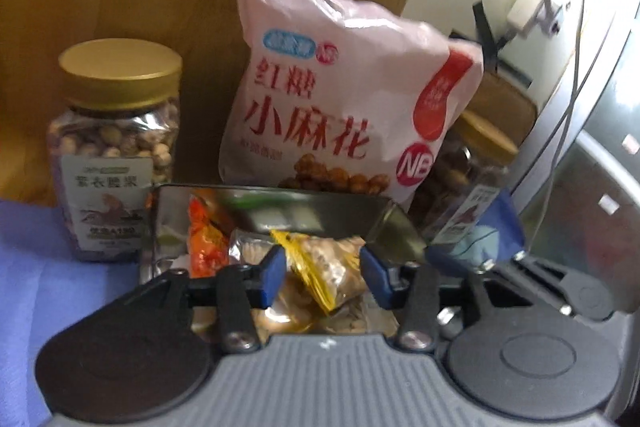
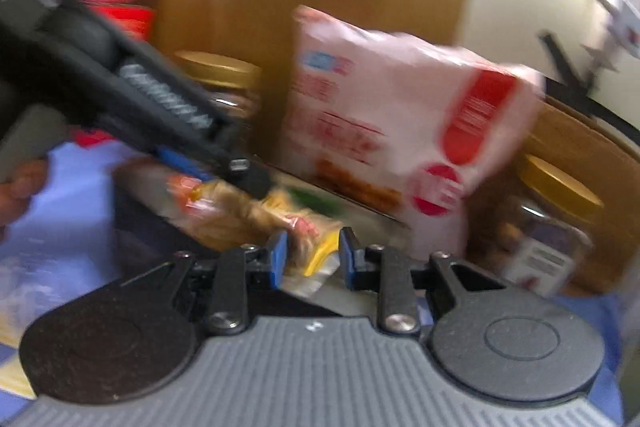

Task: Organize snacks
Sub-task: 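Carry the peanut packet over the tin box and open the left tool, then grasp the green translucent packet with the left tool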

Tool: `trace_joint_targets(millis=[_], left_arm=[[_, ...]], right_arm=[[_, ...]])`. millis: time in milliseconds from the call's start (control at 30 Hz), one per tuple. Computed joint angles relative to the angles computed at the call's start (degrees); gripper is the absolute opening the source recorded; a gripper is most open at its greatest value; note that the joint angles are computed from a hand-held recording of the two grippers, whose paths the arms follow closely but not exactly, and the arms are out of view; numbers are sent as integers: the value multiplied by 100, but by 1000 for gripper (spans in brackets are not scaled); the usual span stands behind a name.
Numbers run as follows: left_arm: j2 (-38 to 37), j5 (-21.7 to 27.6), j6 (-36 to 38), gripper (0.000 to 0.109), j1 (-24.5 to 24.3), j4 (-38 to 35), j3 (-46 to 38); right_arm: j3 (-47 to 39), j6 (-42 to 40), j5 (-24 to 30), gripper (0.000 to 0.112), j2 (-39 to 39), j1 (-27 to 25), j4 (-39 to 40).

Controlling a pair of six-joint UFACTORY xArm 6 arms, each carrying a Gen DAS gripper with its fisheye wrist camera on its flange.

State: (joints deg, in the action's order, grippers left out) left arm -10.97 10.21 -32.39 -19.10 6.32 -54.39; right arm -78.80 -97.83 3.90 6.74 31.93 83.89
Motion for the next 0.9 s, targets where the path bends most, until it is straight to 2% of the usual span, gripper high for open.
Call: trace_joint_targets(millis=[33,100,233,333,400,533,600,667,733,800,833,900], left_arm=[[16,11,-102,46,-25,112,-3],[-73,1,-161,46,-64,188,87],[-600,123,-731,46,-110,790,415],[-1330,312,-921,46,-254,1085,912],[-1811,454,-849,46,-415,952,1280],[-2709,764,-558,48,-835,57,2103],[-3011,884,-488,55,-1015,-503,2436],[-3245,854,-503,55,-1139,-971,2761],[-3332,802,-439,55,-1181,-1503,2978],[-3296,681,-70,55,-1225,-2395,3118],[-3321,431,119,55,-1285,-2763,3244],[-3440,378,209,51,-1307,-3074,3351]], right_arm=[[-1,85,-42,33,7,-58,46],[156,613,211,33,-137,-253,-141],[675,491,441,33,-742,-470,460],[1416,936,1202,33,-1463,-814,576],[1914,1405,1844,33,-1888,-1161,519],[2820,2525,3178,34,-2552,-1894,309],[2995,3287,3984,34,-2602,-2238,103],[3092,3876,4662,34,-2521,-2496,145],[3223,4276,4832,34,-2583,-2506,43],[3175,4499,4805,34,-2534,-2345,-198],[3122,4613,4753,30,-2462,-2219,-304],[3126,4712,4649,17,-2462,-1936,-317]])
